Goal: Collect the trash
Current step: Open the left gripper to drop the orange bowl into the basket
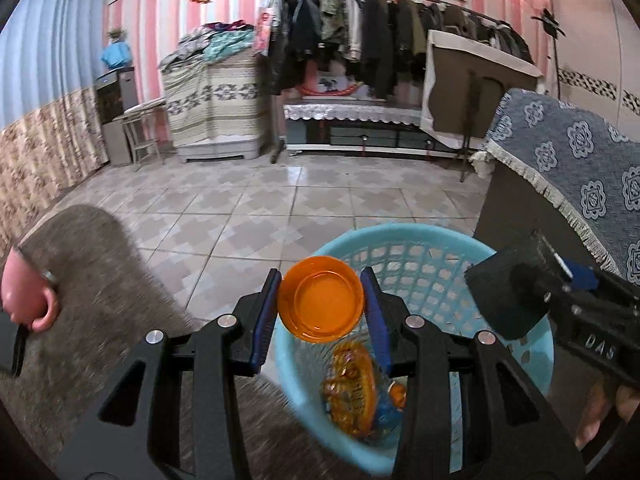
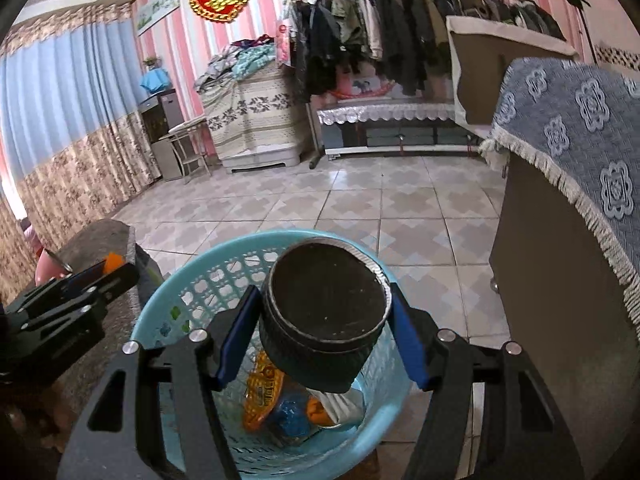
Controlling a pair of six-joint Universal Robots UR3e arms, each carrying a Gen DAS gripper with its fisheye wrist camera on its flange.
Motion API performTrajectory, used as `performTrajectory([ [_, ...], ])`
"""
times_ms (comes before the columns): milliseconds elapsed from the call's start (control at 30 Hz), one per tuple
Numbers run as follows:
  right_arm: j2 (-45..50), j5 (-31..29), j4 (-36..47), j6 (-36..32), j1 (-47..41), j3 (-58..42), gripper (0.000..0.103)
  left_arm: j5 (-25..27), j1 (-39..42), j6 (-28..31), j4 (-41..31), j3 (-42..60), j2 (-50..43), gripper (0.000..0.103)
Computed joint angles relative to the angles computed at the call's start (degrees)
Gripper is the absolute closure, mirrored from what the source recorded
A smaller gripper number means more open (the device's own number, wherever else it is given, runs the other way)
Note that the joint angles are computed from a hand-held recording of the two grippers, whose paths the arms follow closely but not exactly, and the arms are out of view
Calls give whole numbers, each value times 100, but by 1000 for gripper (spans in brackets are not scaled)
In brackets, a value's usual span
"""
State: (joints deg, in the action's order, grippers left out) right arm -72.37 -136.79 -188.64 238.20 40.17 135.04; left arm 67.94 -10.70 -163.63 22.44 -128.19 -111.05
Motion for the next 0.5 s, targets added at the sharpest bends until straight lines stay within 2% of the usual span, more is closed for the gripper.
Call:
performTrajectory([
  [100,74,67,-108,-13,-57,37,40,241,-336,-64,-155,433,-219,63],
  [167,98,106,-115,-57,-81,1,40,243,-414,-52,-356,628,-294,59],
  [233,150,132,-173,-115,-110,-9,40,366,-460,-103,-399,739,-342,40],
  [333,197,153,-103,-157,-131,-95,40,540,-460,-181,-313,797,-371,29],
  [500,330,133,99,-238,-107,-397,40,651,-184,-31,-244,606,-129,19],
])
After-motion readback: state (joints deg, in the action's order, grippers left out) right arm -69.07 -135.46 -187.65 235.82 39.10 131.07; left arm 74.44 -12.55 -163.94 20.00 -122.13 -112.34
